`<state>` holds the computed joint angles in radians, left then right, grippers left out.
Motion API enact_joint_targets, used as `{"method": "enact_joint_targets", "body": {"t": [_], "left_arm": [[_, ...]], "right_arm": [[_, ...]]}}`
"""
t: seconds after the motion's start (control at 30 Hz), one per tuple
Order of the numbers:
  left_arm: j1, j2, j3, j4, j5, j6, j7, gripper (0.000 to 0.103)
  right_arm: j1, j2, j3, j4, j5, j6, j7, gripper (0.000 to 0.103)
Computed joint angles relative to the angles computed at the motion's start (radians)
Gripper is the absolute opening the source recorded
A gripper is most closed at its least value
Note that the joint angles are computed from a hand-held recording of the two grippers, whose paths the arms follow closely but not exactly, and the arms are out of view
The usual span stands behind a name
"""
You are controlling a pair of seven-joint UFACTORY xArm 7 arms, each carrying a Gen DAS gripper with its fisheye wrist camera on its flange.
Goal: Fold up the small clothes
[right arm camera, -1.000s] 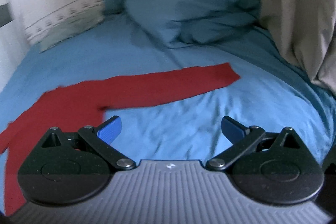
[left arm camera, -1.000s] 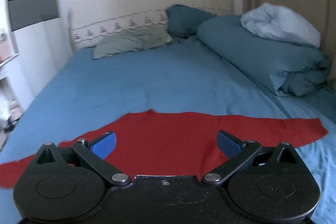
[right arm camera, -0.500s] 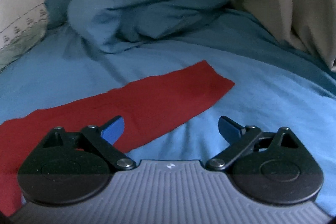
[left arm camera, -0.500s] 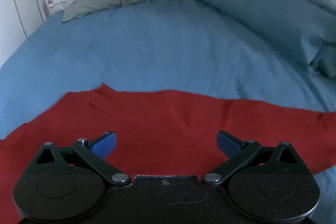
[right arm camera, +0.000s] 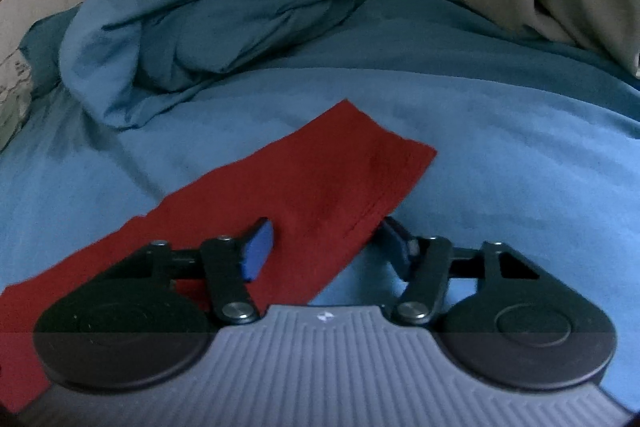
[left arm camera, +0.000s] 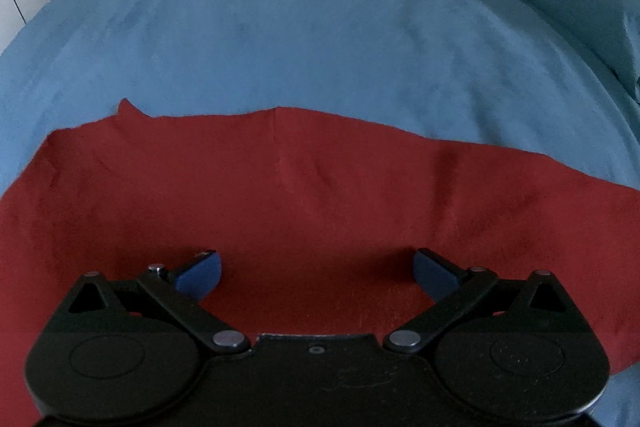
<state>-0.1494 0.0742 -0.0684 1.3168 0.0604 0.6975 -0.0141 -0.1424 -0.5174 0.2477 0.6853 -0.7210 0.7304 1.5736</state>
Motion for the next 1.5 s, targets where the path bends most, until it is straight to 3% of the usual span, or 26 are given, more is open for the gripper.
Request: {"method": "enact_joint_targets", "body": {"t": [0.03, 0.07, 0.1, 0.3, 0.43, 0.57, 0.7, 0.8, 0.9, 1.03, 1.13, 1.27, 1.4, 1.5], "left_arm": [[0.002, 0.003, 0.000, 0.005, -0.008, 0.008, 0.011, 0.103], [0.004, 0.009, 0.001, 0.017, -0.017, 0.019, 0.023, 0.103], [0.008, 0.015, 0.001, 0.032, -0.033, 0.038, 0.038, 0.103], [0.057, 0.016, 0.018, 0.099, -0.168, 0.100, 0.168, 0.103], [0.105, -0.020, 0.047, 0.125, -0.217, 0.121, 0.242, 0.103], [0.168, -0.045, 0.088, 0.162, -0.278, 0.153, 0.318, 0.103], [0.237, -0.060, 0.131, 0.177, -0.291, 0.146, 0.369, 0.103], [0.291, -0.080, 0.164, 0.139, -0.266, 0.098, 0.388, 0.103], [0.345, -0.098, 0.196, 0.090, -0.247, 0.057, 0.386, 0.103], [0.407, -0.105, 0.231, 0.042, -0.248, 0.060, 0.399, 0.103], [0.434, -0.119, 0.239, 0.006, -0.259, 0.074, 0.402, 0.103], [0.451, -0.117, 0.242, 0.005, -0.316, 0.102, 0.416, 0.103], [0.446, -0.137, 0.238, -0.003, -0.376, 0.133, 0.419, 0.103], [0.437, -0.143, 0.239, 0.002, -0.433, 0.172, 0.450, 0.103]], "right_arm": [[-0.005, 0.002, -0.001, 0.004, 0.000, -0.002, 0.011, 0.055], [-0.009, 0.000, -0.007, 0.001, 0.001, -0.016, 0.024, 0.038], [-0.008, -0.002, -0.020, -0.004, 0.010, -0.041, 0.028, 0.030], [-0.006, 0.000, -0.015, 0.064, 0.050, -0.082, 0.010, 0.026], [0.007, 0.064, 0.023, 0.203, 0.047, -0.155, -0.018, 0.025], [0.043, 0.221, 0.085, 0.419, -0.013, -0.230, -0.033, 0.025], [0.147, 0.478, 0.147, 0.695, -0.097, -0.296, -0.063, 0.025], [0.260, 0.693, 0.186, 0.895, -0.122, -0.317, -0.159, 0.025], [0.364, 0.897, 0.228, 1.057, -0.078, -0.309, -0.315, 0.025], [0.486, 1.106, 0.283, 1.225, 0.004, -0.188, -0.587, 0.025], [0.557, 1.169, 0.264, 1.282, 0.027, -0.121, -0.691, 0.025], [0.610, 1.159, 0.209, 1.270, 0.039, -0.127, -0.728, 0.030], [0.579, 1.104, 0.212, 1.177, 0.107, -0.188, -0.840, 0.061], [0.572, 1.033, 0.206, 1.103, 0.156, -0.182, -0.905, 0.068]]}}
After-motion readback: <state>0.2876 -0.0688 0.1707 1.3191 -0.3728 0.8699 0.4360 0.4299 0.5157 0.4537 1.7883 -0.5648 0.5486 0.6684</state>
